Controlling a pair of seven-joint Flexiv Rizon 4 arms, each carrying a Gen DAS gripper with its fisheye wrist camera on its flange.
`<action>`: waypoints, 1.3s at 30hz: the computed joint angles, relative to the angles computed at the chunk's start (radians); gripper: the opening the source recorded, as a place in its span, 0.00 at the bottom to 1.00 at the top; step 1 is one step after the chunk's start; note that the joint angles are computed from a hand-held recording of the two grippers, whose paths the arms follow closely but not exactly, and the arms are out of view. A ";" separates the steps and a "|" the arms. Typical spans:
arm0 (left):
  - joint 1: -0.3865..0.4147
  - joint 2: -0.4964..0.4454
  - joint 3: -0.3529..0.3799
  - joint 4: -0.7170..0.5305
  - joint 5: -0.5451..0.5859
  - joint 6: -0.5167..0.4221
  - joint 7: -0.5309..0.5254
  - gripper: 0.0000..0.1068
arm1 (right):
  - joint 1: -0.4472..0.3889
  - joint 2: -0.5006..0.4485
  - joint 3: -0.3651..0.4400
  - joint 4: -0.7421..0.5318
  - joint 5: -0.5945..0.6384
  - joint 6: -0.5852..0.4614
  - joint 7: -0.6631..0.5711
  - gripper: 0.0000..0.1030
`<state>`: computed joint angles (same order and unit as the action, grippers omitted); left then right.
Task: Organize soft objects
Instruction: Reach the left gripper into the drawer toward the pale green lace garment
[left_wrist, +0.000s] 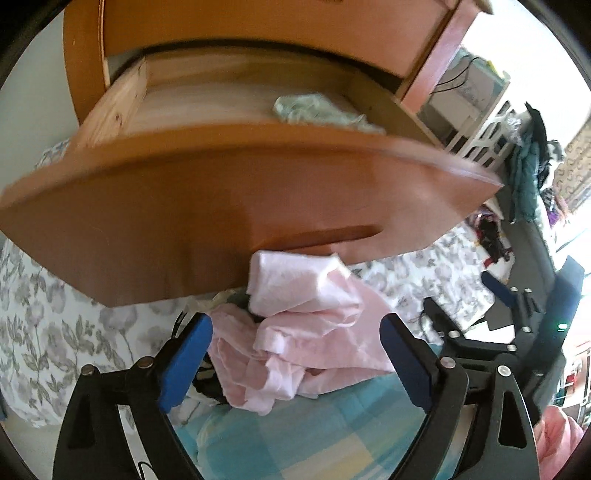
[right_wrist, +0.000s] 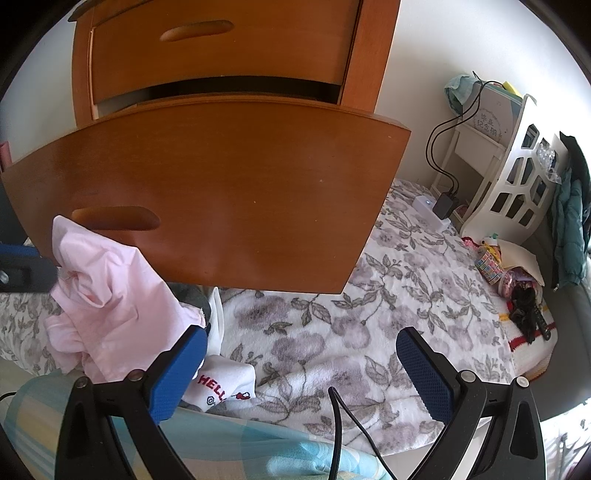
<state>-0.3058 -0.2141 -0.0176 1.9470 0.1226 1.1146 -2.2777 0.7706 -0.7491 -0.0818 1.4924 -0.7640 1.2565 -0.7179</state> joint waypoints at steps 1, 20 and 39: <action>-0.002 0.008 0.001 -0.001 0.008 0.005 0.002 0.87 | -0.001 0.001 0.000 0.002 0.001 0.002 0.000 1.00; 0.057 0.086 0.016 -0.228 0.327 0.045 0.015 0.96 | -0.007 -0.007 0.012 -0.009 0.036 0.012 -0.014 1.00; 0.108 -0.193 -0.003 -0.503 -0.122 -0.287 0.273 0.96 | -0.030 -0.022 0.050 -0.031 0.120 0.014 -0.074 1.00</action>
<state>-0.1977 -0.4066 -0.0207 1.4440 0.0008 0.8275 -2.0045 0.7405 -0.7710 -0.0317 1.4619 -0.6435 1.2705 -0.7919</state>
